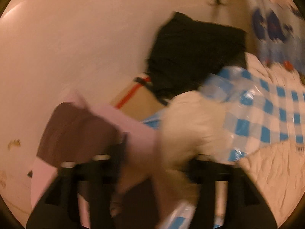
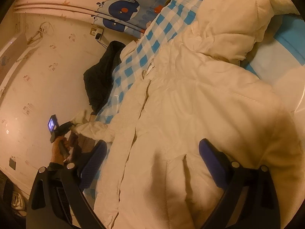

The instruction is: Fold large clothes

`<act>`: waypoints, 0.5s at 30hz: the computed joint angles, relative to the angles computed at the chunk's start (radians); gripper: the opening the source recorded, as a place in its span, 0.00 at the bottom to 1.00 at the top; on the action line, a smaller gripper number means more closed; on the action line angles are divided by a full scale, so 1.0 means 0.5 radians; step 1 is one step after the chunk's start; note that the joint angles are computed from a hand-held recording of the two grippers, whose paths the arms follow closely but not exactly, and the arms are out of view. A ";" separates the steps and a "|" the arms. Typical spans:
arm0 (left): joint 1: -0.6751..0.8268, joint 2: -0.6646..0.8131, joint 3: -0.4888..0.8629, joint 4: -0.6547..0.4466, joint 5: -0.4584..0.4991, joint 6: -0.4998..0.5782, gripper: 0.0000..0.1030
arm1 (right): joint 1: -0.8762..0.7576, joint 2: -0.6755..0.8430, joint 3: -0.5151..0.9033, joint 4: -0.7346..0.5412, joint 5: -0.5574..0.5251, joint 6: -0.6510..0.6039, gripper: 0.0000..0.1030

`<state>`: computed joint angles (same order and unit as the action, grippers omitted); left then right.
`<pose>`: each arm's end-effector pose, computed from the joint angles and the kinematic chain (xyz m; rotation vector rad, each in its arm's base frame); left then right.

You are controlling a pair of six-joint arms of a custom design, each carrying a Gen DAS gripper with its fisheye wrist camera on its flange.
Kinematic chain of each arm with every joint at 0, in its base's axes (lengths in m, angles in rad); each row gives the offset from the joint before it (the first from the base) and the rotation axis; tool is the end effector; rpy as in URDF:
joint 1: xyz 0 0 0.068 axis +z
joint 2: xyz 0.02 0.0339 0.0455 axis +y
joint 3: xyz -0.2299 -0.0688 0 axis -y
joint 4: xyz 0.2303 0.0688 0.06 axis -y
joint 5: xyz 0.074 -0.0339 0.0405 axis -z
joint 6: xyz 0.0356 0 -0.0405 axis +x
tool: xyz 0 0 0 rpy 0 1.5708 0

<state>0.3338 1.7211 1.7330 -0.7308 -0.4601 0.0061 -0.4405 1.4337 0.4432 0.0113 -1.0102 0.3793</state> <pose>0.3384 0.1341 0.3338 -0.6121 2.2140 0.7025 0.2090 -0.0652 0.1044 0.5506 2.2215 1.2263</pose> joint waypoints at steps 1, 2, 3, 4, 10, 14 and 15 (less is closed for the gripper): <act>0.027 -0.056 -0.031 0.017 0.008 -0.017 0.71 | 0.006 -0.014 -0.002 -0.010 0.013 -0.001 0.91; 0.050 -0.078 -0.037 0.024 0.013 -0.031 0.78 | 0.010 -0.023 -0.005 -0.016 0.021 -0.004 0.91; 0.095 -0.104 -0.010 -0.020 0.071 -0.077 0.81 | 0.015 -0.033 -0.009 -0.020 0.032 -0.007 0.91; 0.147 -0.113 0.038 -0.081 0.161 -0.132 0.83 | 0.019 -0.039 -0.012 -0.023 0.041 -0.009 0.91; 0.455 -0.159 0.212 -0.295 0.679 -0.485 0.85 | 0.033 -0.077 -0.023 -0.046 0.067 -0.011 0.91; 0.560 -0.217 0.208 -0.245 0.777 -0.582 0.87 | 0.034 -0.077 -0.022 -0.048 0.067 -0.012 0.91; 0.581 -0.250 0.189 -0.237 0.825 -0.610 0.87 | 0.029 -0.077 -0.024 -0.052 0.062 -0.018 0.91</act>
<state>0.6244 1.5963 1.8276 -0.8491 -0.0474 -0.2987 -0.4260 1.3949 0.4314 -0.0149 -0.9790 0.3704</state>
